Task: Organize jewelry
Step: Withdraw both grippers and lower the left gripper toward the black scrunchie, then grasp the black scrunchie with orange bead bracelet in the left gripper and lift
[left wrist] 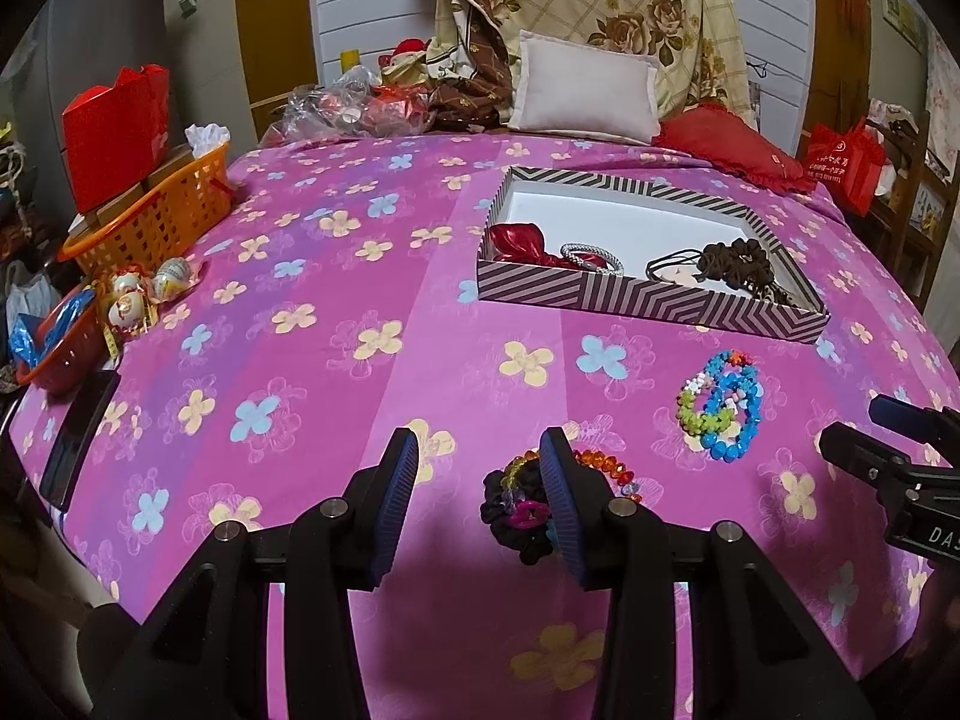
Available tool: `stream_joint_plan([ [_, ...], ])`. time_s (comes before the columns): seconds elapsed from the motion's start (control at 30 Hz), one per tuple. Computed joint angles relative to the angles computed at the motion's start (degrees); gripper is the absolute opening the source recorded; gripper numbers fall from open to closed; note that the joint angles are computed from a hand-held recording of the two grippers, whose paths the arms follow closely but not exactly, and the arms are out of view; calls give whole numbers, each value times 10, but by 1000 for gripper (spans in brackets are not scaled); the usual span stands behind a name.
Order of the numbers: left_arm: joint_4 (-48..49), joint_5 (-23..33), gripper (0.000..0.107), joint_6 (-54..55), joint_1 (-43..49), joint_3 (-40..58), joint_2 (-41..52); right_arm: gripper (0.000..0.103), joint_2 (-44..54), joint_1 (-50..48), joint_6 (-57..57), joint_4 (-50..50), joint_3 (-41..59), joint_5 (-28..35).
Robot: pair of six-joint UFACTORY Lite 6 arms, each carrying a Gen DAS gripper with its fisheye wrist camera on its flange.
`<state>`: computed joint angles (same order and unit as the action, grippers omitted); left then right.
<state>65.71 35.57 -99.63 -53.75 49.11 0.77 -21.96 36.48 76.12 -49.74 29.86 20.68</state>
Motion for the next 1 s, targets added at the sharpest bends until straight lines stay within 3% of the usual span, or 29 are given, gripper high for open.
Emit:
stream_joint_plan([
  [0.67, -13, -36, 29, 18, 25, -7, 2, 84, 28, -21, 2, -11, 1, -25],
  [0.87, -69, -80, 29, 88, 74, -27, -35, 84, 28, -28, 3, -15, -6, -31],
  [1.0, -169, -129, 29, 203, 127, -48, -66, 84, 32, -33, 7, -18, -9, -39],
])
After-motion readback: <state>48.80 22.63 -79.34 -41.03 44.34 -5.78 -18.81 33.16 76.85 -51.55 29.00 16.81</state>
